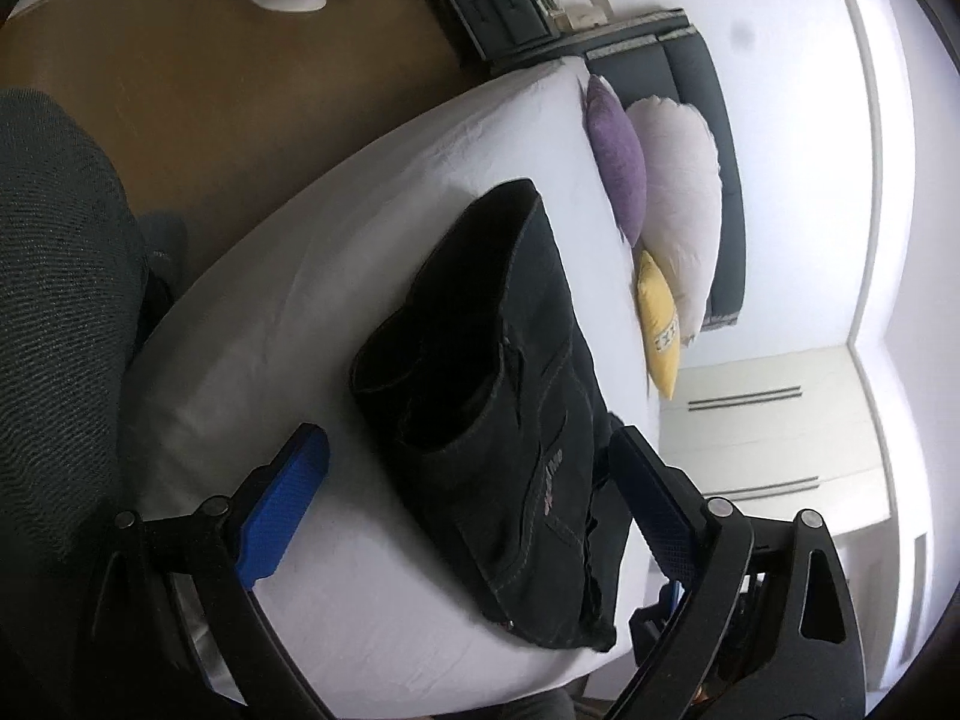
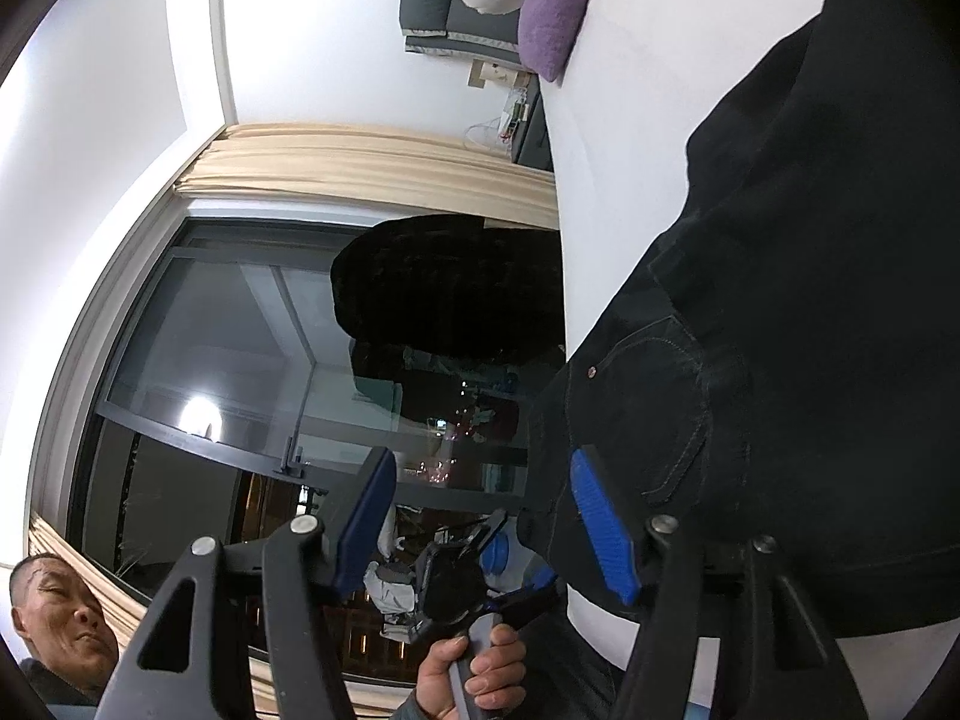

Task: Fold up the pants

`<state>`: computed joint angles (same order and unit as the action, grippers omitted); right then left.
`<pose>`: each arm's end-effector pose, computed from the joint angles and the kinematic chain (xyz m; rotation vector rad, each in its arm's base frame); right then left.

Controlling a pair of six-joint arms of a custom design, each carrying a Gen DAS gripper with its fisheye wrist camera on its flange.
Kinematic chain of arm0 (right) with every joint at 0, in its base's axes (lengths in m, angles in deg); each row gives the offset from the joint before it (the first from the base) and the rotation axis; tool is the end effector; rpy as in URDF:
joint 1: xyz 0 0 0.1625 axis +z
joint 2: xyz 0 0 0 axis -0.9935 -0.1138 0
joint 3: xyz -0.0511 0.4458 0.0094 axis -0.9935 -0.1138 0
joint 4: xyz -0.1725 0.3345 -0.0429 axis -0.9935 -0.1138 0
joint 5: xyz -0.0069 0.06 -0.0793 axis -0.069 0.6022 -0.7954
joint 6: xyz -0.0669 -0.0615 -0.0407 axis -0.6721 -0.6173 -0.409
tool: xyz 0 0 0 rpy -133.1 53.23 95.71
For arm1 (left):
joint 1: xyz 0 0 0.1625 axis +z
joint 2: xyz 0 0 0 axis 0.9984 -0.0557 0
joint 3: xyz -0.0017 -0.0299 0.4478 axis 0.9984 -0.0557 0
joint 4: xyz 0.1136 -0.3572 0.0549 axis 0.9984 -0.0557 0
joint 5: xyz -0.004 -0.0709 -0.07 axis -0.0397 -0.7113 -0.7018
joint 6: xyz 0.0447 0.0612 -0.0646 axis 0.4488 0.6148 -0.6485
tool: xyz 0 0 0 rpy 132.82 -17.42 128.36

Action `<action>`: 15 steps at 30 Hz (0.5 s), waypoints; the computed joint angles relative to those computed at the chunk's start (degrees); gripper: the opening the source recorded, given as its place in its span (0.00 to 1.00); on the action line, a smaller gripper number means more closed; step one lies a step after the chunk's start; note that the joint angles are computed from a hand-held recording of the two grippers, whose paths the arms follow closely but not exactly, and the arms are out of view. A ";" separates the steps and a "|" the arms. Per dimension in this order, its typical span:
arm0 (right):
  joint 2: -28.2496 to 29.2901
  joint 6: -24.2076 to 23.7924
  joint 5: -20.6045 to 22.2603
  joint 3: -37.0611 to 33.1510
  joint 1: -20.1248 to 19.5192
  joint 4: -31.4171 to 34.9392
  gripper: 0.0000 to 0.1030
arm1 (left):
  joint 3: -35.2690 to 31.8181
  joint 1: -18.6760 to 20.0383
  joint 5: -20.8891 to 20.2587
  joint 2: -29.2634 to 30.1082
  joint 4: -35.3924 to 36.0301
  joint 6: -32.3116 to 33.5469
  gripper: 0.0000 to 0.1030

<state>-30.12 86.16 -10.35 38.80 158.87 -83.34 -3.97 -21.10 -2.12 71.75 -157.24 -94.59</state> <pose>-0.0261 -0.8684 0.2640 0.0874 2.4963 -0.6071 -0.1541 -0.7573 -0.0241 0.7887 -2.6066 1.2200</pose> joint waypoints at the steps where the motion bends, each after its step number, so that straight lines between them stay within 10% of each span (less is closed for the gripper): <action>1: 0.21 -0.35 -0.12 -0.53 0.10 0.74 0.63 | -0.05 0.21 -0.38 0.16 -0.73 -0.14 0.90; 8: 2.82 -2.91 -2.06 -6.37 0.89 7.15 0.63 | -3.61 1.83 -5.78 1.70 0.46 -3.54 0.34; 15: 9.26 -4.97 -8.91 -22.68 2.64 19.61 0.63 | -6.16 2.26 -8.65 2.90 0.24 -5.23 0.19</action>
